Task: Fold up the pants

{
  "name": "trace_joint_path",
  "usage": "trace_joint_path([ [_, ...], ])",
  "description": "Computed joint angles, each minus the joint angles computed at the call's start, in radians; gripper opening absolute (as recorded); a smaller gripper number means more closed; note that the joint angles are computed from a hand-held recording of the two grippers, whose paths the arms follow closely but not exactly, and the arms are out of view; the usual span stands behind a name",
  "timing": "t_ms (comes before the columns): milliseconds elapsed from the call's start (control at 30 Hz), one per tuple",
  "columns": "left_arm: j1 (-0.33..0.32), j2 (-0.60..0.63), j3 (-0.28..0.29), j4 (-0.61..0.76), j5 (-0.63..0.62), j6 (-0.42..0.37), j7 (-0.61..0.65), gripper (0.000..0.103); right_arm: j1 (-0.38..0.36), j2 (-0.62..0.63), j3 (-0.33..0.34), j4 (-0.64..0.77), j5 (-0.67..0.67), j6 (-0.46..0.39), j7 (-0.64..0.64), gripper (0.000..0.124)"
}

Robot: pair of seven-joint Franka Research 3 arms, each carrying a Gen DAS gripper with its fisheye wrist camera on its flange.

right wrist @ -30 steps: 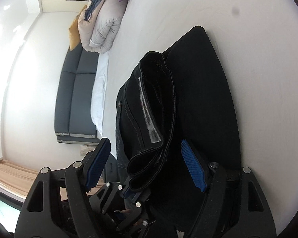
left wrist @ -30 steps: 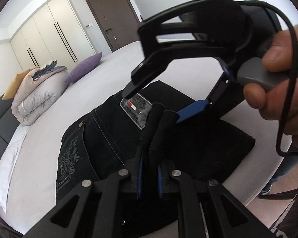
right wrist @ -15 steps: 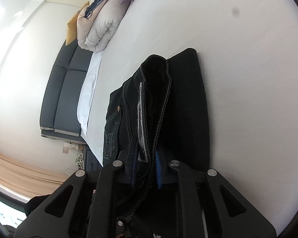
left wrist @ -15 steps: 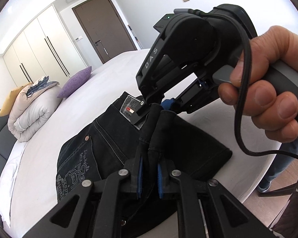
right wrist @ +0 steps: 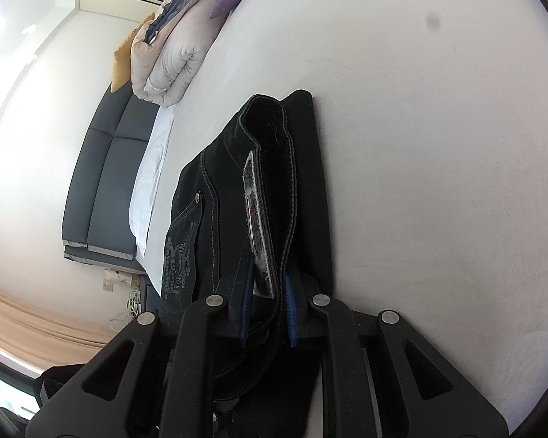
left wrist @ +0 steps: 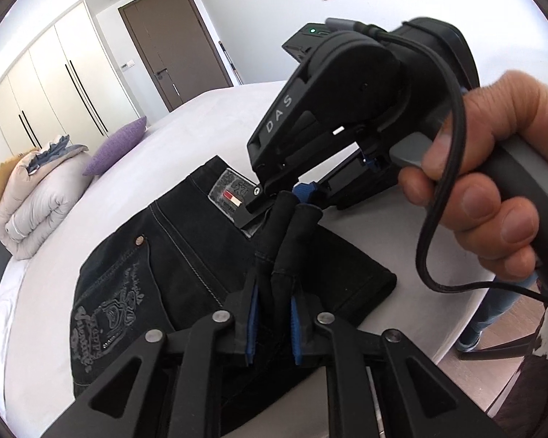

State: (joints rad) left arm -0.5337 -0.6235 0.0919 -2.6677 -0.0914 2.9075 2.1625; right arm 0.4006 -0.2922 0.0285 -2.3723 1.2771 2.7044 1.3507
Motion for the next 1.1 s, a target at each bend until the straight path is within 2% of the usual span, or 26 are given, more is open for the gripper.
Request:
trace_joint_path([
  [100,-0.034,0.000,0.050,0.014,-0.040,-0.030,0.030,0.026,0.005,0.001,0.012,-0.005,-0.008,0.031,-0.007,0.013],
  [167,-0.073,-0.018,0.104,0.028,-0.087,-0.067,0.081,0.048,0.009,0.002,0.009,-0.008,-0.001,0.036,-0.008,0.014],
  [200,-0.077,-0.030,0.120,0.030,-0.110,-0.081,0.101,0.056,0.013,-0.003,0.005,-0.013,0.015,0.036,-0.017,0.016],
  [267,-0.092,-0.074,0.165,0.042,-0.175,-0.130,0.134,0.090,0.016,-0.018,0.003,-0.029,0.039,0.045,-0.027,0.016],
  [300,-0.101,-0.096,0.190,0.048,-0.210,-0.148,0.153,0.092,0.015,-0.033,0.008,-0.043,0.032,0.054,-0.015,0.017],
  [400,-0.084,-0.131,0.247,0.090,-0.282,-0.219,0.189,0.092,0.002,-0.106,0.021,-0.107,-0.053,0.065,0.075,0.017],
  [500,-0.035,-0.095,0.290,0.166,-0.340,-0.268,0.187,0.091,-0.053,-0.184,0.055,-0.154,-0.264,0.055,0.261,0.017],
  [533,-0.011,-0.051,0.306,0.213,-0.356,-0.279,0.175,0.086,-0.065,-0.199,0.061,-0.154,-0.319,0.047,0.298,0.017],
  [633,0.035,0.104,0.359,0.368,-0.412,-0.349,0.145,0.060,-0.040,-0.206,0.043,-0.121,-0.379,0.068,0.313,0.017],
  [667,0.037,0.151,0.378,0.413,-0.443,-0.369,0.149,0.056,-0.028,-0.198,0.036,-0.104,-0.398,0.073,0.314,0.017],
  [700,0.029,0.197,0.408,0.462,-0.483,-0.400,0.170,0.056,-0.011,-0.183,0.026,-0.084,-0.405,0.077,0.306,0.017],
  [800,0.031,0.308,0.430,0.541,-0.540,-0.433,0.211,0.053,0.033,-0.114,0.006,-0.014,-0.415,0.073,0.265,0.017],
  [833,0.050,0.320,0.402,0.531,-0.535,-0.441,0.190,0.047,0.039,-0.091,0.006,0.005,-0.420,0.072,0.255,0.017],
  [900,0.072,0.345,0.370,0.510,-0.527,-0.440,0.172,0.045,0.038,-0.048,0.012,0.031,-0.439,0.053,0.260,0.017],
  [933,0.098,0.325,0.319,0.463,-0.470,-0.434,0.131,0.045,0.027,-0.036,0.020,0.030,-0.461,0.030,0.285,0.017],
  [1000,0.141,0.280,0.249,0.372,-0.408,-0.378,0.115,0.045,0.044,-0.033,0.008,0.007,-0.417,0.021,0.249,0.014],
  [1067,0.187,0.214,0.184,0.274,-0.367,-0.285,0.127,0.047,0.077,-0.058,-0.002,-0.035,-0.332,0.074,0.159,0.014],
  [1100,0.211,0.188,0.156,0.245,-0.353,-0.274,0.127,0.047,0.087,-0.072,-0.001,-0.051,-0.311,0.089,0.131,0.014],
])
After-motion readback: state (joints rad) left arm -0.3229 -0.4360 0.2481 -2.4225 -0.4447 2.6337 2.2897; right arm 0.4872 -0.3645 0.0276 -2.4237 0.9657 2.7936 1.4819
